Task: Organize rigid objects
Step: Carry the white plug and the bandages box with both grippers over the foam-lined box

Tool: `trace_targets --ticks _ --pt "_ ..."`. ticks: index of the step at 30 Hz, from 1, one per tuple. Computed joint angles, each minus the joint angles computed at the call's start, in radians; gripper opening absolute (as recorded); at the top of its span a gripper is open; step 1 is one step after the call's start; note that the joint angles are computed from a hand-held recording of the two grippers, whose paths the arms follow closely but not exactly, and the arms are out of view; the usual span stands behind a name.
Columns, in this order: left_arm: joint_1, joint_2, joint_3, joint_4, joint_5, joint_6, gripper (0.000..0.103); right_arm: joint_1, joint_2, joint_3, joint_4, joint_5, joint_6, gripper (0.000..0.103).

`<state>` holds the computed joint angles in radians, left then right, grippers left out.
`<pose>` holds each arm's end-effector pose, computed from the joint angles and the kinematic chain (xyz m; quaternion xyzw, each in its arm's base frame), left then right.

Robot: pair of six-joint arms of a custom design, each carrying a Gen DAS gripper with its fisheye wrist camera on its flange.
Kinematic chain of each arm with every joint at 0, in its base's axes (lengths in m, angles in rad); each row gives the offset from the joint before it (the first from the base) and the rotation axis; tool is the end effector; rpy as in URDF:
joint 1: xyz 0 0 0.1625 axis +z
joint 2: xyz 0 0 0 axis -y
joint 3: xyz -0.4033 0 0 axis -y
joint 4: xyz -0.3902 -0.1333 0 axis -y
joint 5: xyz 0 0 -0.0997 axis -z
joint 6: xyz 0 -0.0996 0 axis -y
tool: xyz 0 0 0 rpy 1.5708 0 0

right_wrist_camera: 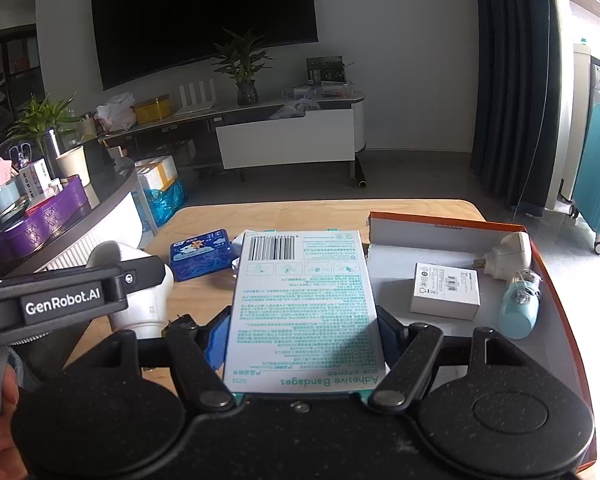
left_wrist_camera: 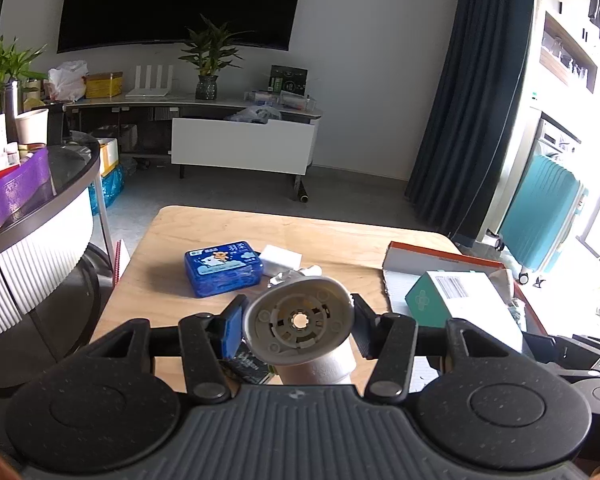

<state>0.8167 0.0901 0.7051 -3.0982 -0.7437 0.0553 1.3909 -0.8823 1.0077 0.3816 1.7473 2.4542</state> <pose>-0.3931 -0.7202 -0.1359 0.2044 0.8426 -0.4364 0.2403 -0.0079 -0.6904 0.2904 0.1722 -0.8422 0.4265 0.2812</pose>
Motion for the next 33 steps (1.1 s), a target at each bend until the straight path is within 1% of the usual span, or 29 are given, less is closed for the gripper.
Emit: trace_targets --ticks 8,23,33 --pt "-0.004 0.015 -0.027 0.027 -0.018 -0.007 0.053 -0.008 -0.030 0.028 -0.026 0.005 0.001 0.085" --pt "-0.016 0.039 -0.058 0.049 -0.056 0.015 0.053 -0.020 -0.085 0.085 -0.075 0.013 0.007 0.085" --pt "-0.019 0.054 -0.083 0.063 -0.067 0.025 0.053 -0.023 -0.100 0.093 -0.088 0.014 0.013 0.085"
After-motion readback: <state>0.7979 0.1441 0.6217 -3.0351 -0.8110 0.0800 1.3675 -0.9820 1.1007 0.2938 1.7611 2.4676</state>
